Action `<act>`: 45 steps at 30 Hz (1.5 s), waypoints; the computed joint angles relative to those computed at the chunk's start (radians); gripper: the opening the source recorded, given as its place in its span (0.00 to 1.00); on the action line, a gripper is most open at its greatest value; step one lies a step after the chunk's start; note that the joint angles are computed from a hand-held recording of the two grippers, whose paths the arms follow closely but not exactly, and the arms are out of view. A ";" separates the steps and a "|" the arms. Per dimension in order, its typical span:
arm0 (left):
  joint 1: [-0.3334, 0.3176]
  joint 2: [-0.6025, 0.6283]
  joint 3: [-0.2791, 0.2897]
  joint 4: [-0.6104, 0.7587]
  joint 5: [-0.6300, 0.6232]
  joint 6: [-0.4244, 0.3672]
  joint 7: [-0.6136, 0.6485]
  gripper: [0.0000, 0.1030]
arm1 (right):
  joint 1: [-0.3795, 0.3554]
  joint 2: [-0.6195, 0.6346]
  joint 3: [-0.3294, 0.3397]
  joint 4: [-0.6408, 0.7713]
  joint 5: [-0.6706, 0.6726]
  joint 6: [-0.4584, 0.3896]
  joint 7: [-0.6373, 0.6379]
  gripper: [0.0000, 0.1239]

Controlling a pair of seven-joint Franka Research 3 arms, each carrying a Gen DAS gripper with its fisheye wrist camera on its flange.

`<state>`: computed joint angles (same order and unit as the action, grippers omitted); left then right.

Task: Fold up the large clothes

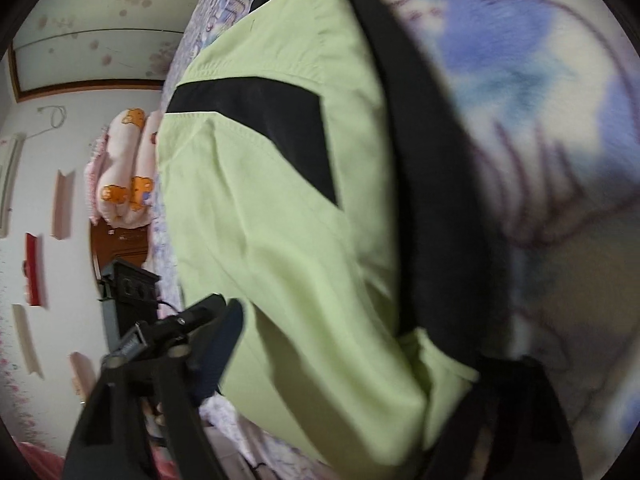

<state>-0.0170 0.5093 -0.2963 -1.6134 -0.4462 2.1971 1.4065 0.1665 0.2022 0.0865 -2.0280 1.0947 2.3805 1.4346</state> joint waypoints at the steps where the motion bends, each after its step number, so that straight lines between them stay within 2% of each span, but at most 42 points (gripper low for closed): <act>1: -0.009 -0.001 0.006 0.006 0.016 -0.005 -0.017 0.85 | 0.003 -0.012 -0.001 -0.013 -0.004 0.012 0.003 0.48; 5: -0.041 -0.024 0.026 0.007 0.087 -0.008 -0.084 0.74 | -0.002 -0.042 0.003 -0.051 0.089 0.018 -0.055 0.34; 12: -0.063 -0.075 0.053 0.003 0.184 -0.040 -0.177 0.51 | 0.026 -0.077 0.009 -0.092 0.224 0.066 -0.126 0.22; 14: -0.084 -0.083 0.062 0.012 0.234 -0.052 -0.212 0.48 | 0.046 -0.097 0.011 -0.106 0.216 0.110 -0.118 0.19; 18: -0.128 -0.102 0.071 0.036 0.334 -0.115 -0.279 0.45 | 0.089 -0.156 0.011 -0.149 0.077 0.201 -0.034 0.17; 22: -0.157 -0.152 0.067 0.031 0.391 -0.217 -0.319 0.43 | 0.127 -0.250 0.013 -0.210 -0.171 0.222 0.126 0.15; 25: -0.152 -0.224 0.062 -0.011 0.372 -0.287 -0.315 0.40 | 0.146 -0.313 0.015 -0.235 -0.311 0.175 0.242 0.14; 29: -0.145 -0.339 0.071 -0.046 0.350 -0.410 -0.325 0.39 | 0.172 -0.396 0.019 -0.227 -0.413 0.056 0.366 0.12; 32: -0.133 -0.454 0.092 -0.099 0.360 -0.476 -0.296 0.39 | 0.200 -0.425 0.036 -0.166 -0.477 -0.045 0.437 0.12; 35: -0.109 -0.574 0.127 -0.165 0.351 -0.549 -0.241 0.39 | 0.236 -0.396 0.062 -0.064 -0.521 -0.122 0.487 0.12; 38: -0.070 -0.634 0.178 -0.173 0.339 -0.619 -0.173 0.39 | 0.276 -0.338 0.103 0.061 -0.594 -0.160 0.582 0.11; 41: -0.012 -0.686 0.244 -0.179 0.330 -0.677 -0.046 0.39 | 0.321 -0.245 0.139 0.217 -0.684 -0.178 0.729 0.11; 45: 0.074 -0.663 0.316 -0.089 0.341 -0.734 0.153 0.38 | 0.409 -0.092 0.163 0.457 -0.854 -0.192 0.923 0.11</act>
<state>0.0567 -0.1536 0.0200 -1.7028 -0.1056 1.4633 1.5593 0.5756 0.1107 0.2492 -1.5712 0.2412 2.1887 2.3572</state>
